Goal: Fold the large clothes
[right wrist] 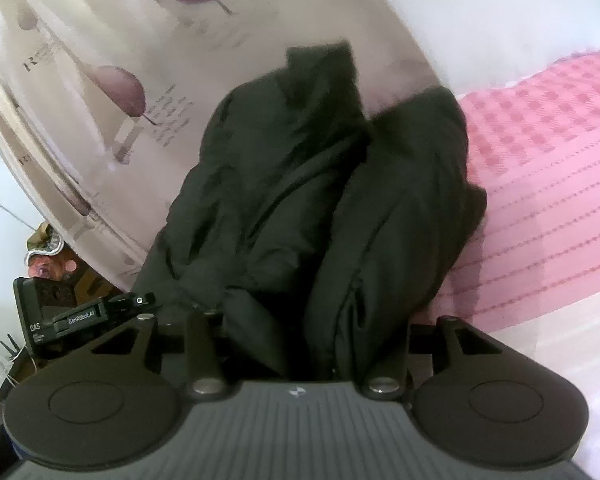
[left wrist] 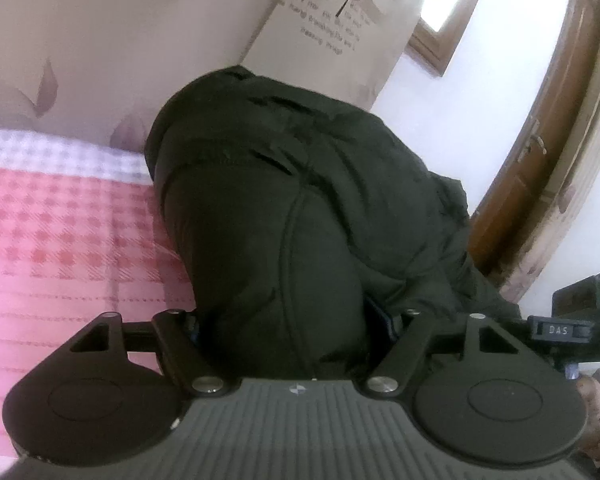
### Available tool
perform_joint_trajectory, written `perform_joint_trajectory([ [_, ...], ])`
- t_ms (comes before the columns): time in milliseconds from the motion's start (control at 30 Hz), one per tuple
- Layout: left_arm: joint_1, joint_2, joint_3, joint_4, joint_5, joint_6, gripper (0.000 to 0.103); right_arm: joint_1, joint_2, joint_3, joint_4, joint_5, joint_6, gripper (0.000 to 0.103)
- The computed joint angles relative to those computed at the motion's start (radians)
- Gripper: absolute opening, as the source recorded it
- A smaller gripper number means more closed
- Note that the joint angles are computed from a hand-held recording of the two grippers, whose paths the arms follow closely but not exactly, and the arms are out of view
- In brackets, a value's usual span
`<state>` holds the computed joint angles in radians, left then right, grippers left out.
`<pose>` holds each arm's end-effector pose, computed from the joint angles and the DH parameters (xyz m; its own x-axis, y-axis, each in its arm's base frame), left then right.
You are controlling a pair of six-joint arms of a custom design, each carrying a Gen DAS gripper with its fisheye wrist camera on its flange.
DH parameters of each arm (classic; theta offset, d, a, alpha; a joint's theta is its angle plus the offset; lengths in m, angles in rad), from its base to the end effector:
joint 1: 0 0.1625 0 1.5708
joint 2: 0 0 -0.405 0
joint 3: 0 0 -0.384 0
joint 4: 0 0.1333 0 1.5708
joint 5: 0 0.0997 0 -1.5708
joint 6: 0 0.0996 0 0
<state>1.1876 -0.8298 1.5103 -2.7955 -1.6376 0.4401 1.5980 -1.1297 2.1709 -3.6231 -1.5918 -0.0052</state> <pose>-0.1475 -0.7046 0.1863 -0.6893 0.7046 -0.1689 0.6781 0.5453 -0.4927 0.1449 -0.5005 0.2290 -0.9998 -0.0122 0.0156 -0.0196 0.5307 -0.8473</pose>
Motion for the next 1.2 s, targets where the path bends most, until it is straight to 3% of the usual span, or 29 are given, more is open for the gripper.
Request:
perform_joint_trajectory([
  [567,0.020,-0.190,0.120,-0.048,0.027,0.034,0.069,0.167,0.121,-0.112,-0.014,-0.051,0.044,0.044],
  [1200,0.083,-0.425,0.215,0.037,0.073,0.100,0.069,0.315,0.280,-0.203,-0.010,-0.067,0.165,0.044],
])
